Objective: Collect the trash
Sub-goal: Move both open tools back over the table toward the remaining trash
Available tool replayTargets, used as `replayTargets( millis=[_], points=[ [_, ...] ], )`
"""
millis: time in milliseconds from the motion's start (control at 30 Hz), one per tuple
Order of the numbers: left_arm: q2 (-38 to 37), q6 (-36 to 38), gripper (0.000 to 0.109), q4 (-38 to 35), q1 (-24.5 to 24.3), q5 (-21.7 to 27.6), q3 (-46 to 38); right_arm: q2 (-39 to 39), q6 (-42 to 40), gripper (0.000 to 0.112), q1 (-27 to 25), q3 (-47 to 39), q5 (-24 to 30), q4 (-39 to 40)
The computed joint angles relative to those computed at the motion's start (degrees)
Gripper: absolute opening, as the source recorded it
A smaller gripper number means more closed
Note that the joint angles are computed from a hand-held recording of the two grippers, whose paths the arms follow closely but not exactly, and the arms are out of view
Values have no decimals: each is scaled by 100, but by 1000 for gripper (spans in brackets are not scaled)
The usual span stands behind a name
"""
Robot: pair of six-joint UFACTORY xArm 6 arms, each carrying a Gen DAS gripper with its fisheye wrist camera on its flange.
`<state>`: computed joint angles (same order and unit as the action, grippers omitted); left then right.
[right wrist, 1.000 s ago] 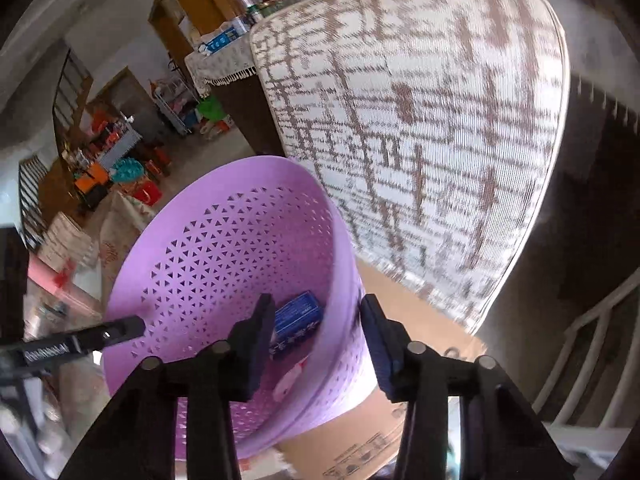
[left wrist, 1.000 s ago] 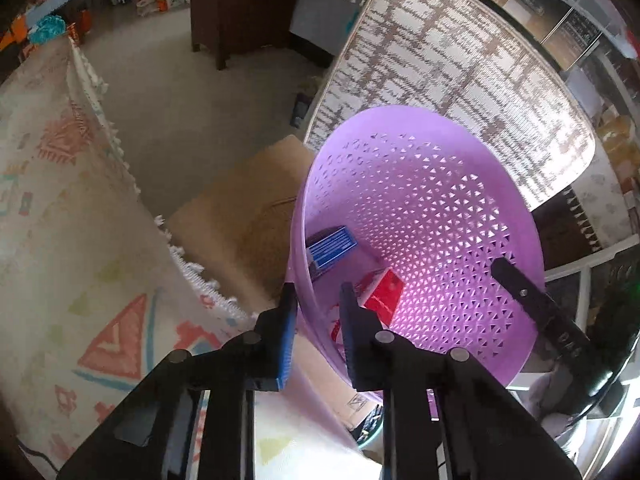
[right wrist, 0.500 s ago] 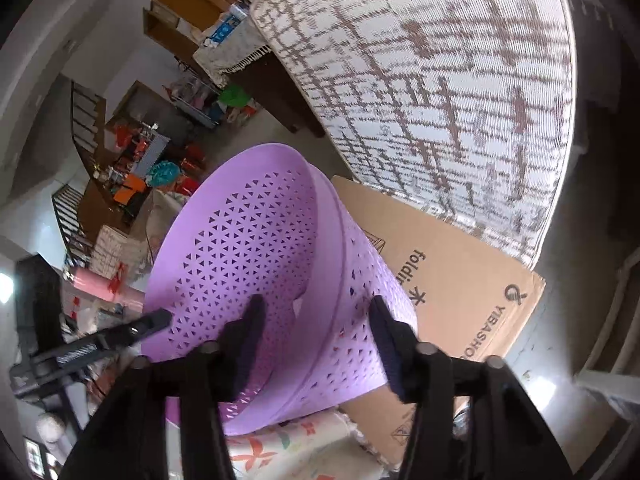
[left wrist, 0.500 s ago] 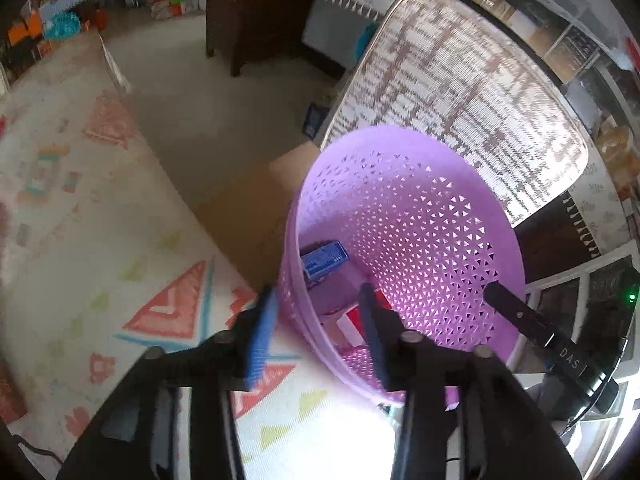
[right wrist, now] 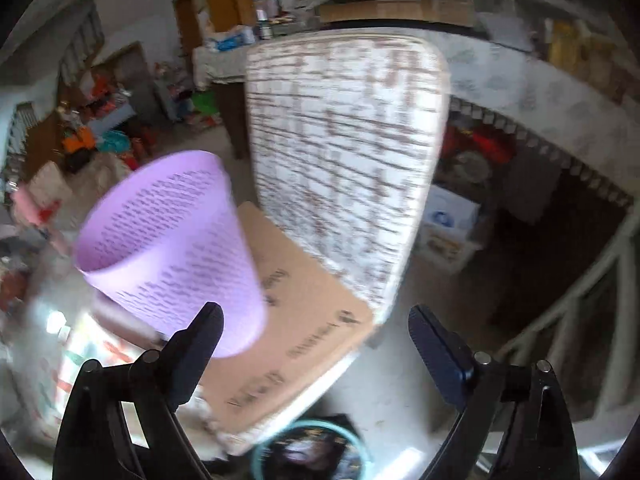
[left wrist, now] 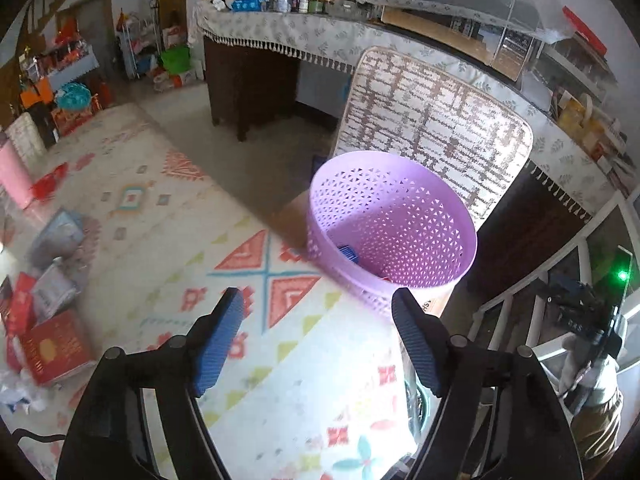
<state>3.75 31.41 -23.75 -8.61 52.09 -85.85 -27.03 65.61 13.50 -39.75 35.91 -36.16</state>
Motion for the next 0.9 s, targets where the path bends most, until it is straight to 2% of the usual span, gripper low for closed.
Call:
replayTargets(
  millis=[33,100,233,333,367,433,533,600,767,900],
  points=[
    [-88,41,75,-62,52,-27,81,-126,152,96,33,64,227,-156],
    [-290,75,75,-143,198,-126,271,-353,293,96,-21,218,288,-226],
    [-619,-68,75,-29,506,-273,553,-738,593,94,-201,551,-226,-307],
    [-872,-158,75,149,769,-439,778,-593,623,94,-197,511,-771,-427],
    [-970,-227,75,303,839,-587,893,-445,398,94,-196,464,-1043,-208],
    [-1138,-385,75,574,1010,-888,1109,-108,-45,92,-87,265,-1237,183],
    [-1342,-594,75,783,1405,-1146,1352,430,-578,92,284,-230,-1023,500],
    [-1447,-629,75,756,1730,-1230,1466,789,-810,85,555,-596,-899,601],
    [-1571,-748,75,818,2616,-1317,1608,1658,-1328,80,1099,-1444,-1065,931],
    [-1659,-978,75,1340,3181,-1747,1807,2274,-1550,80,1463,-2149,-1166,1095]
  ],
)
